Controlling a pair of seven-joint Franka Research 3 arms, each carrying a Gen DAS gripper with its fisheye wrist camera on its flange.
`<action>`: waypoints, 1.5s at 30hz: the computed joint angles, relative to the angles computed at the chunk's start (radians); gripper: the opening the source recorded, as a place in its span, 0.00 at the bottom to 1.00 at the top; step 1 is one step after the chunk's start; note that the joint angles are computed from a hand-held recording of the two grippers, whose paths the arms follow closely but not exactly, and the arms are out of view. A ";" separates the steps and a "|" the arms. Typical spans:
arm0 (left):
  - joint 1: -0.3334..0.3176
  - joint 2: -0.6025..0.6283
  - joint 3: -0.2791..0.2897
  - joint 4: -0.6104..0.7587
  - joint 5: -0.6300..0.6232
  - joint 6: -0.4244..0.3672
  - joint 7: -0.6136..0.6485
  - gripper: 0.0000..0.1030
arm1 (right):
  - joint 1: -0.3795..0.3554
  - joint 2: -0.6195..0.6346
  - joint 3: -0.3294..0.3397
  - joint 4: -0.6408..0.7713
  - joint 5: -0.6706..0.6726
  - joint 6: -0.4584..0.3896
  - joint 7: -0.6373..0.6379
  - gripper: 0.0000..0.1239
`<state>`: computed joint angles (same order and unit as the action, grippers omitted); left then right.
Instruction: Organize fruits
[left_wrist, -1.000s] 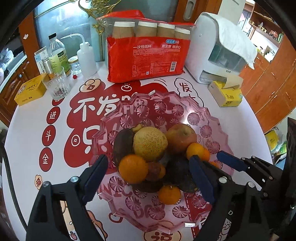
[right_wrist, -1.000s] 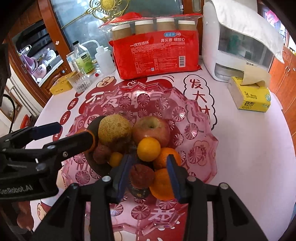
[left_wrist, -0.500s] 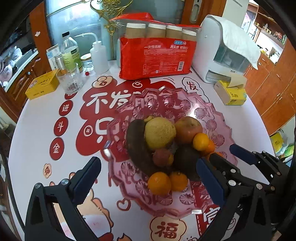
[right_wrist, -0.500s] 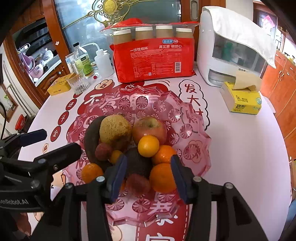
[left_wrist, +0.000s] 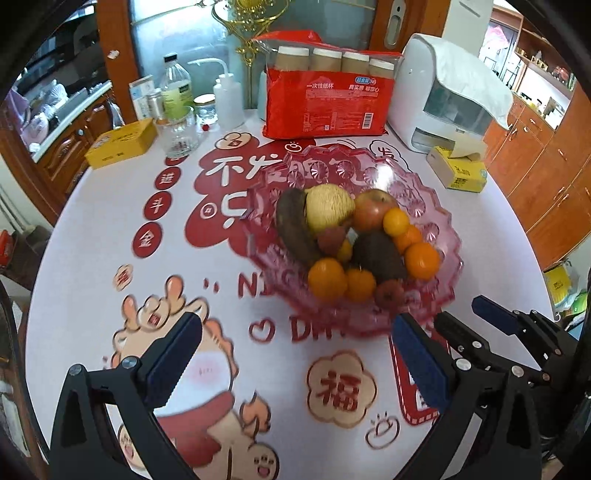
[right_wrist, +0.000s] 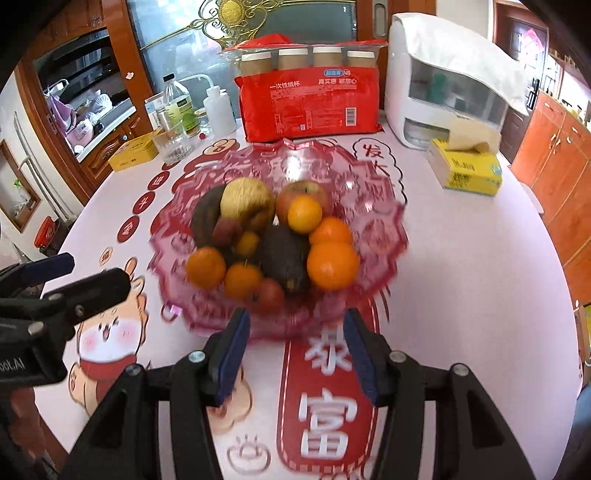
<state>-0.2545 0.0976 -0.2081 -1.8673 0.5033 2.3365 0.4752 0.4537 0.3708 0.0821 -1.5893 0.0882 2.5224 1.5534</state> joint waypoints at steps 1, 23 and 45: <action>-0.007 -0.015 -0.004 -0.013 0.009 -0.008 -0.015 0.99 | -0.003 -0.027 0.003 -0.035 0.007 0.009 -0.003 0.43; -0.142 -0.233 -0.145 -0.112 0.071 -0.276 -0.278 0.99 | -0.069 -0.527 0.053 -0.506 0.153 0.012 -0.044 0.50; -0.163 -0.226 -0.151 -0.099 0.041 -0.326 -0.293 0.99 | -0.075 -0.571 0.061 -0.551 0.125 0.015 -0.015 0.50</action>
